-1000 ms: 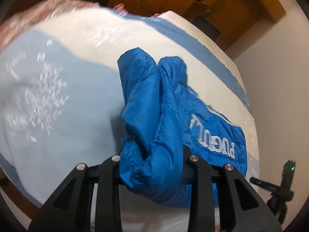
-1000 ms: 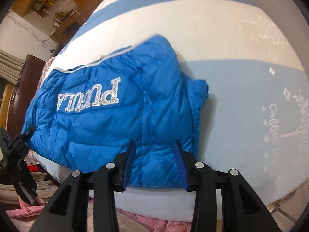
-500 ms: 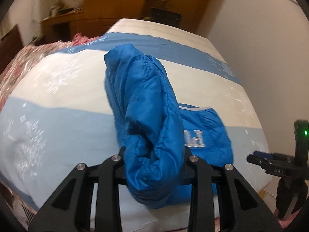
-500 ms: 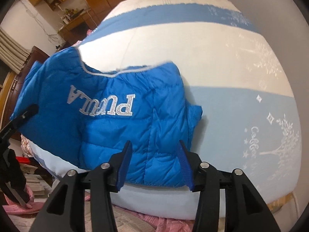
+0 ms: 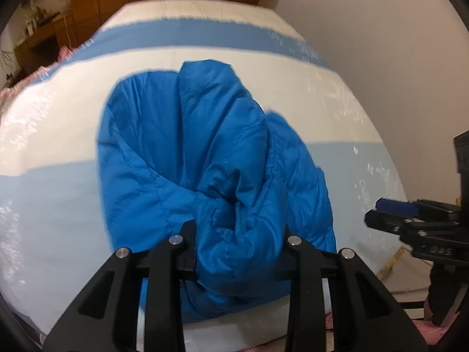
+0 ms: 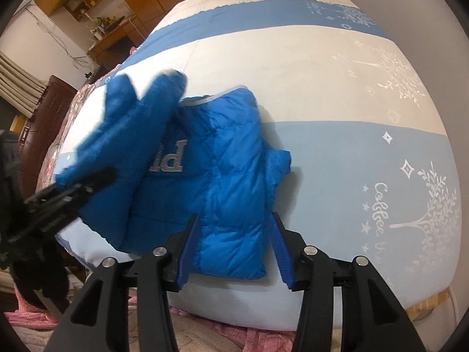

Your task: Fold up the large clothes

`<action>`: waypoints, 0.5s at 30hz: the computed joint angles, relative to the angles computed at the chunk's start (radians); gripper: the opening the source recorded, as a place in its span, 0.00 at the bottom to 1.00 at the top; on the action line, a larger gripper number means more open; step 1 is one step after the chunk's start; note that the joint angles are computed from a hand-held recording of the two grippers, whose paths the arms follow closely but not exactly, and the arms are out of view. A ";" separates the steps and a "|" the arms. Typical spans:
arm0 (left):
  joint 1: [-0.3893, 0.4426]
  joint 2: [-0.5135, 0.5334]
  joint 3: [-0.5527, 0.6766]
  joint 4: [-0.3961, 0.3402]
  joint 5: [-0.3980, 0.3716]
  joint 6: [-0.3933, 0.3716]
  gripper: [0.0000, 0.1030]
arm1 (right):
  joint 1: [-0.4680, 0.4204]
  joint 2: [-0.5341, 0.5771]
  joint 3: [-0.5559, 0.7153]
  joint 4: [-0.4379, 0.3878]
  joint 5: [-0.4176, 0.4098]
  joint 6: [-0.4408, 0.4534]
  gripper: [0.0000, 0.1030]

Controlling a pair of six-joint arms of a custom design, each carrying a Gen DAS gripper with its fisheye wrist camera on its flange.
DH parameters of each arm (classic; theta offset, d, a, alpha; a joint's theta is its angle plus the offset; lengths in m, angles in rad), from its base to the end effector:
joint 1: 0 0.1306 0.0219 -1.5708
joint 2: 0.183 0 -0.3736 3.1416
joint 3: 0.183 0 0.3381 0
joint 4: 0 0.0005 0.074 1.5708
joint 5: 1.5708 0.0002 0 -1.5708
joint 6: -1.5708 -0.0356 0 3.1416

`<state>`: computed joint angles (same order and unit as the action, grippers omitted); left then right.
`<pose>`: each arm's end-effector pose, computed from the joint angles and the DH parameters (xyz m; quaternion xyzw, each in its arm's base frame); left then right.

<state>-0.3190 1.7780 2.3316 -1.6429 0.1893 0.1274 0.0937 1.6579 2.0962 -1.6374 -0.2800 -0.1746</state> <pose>0.4743 -0.1642 0.5572 0.1149 0.9602 -0.1421 0.2112 0.4639 0.0530 0.5332 0.0136 0.9734 0.1604 0.1630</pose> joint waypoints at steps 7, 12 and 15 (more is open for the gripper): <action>-0.006 -0.027 -0.192 0.110 0.051 0.001 0.34 | -0.026 -0.007 -0.034 0.010 -0.017 0.017 0.47; 0.003 -0.056 -0.273 0.173 0.062 -0.009 0.34 | -0.032 -0.004 -0.044 0.016 -0.023 0.023 0.47; -0.002 -0.077 -0.319 0.210 0.046 -0.016 0.35 | -0.025 0.004 -0.041 0.016 -0.030 0.023 0.47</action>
<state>-0.3206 1.7007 2.0130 -1.4328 0.2356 0.1114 0.0683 1.6621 2.0548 -1.6211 -0.3096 -0.1511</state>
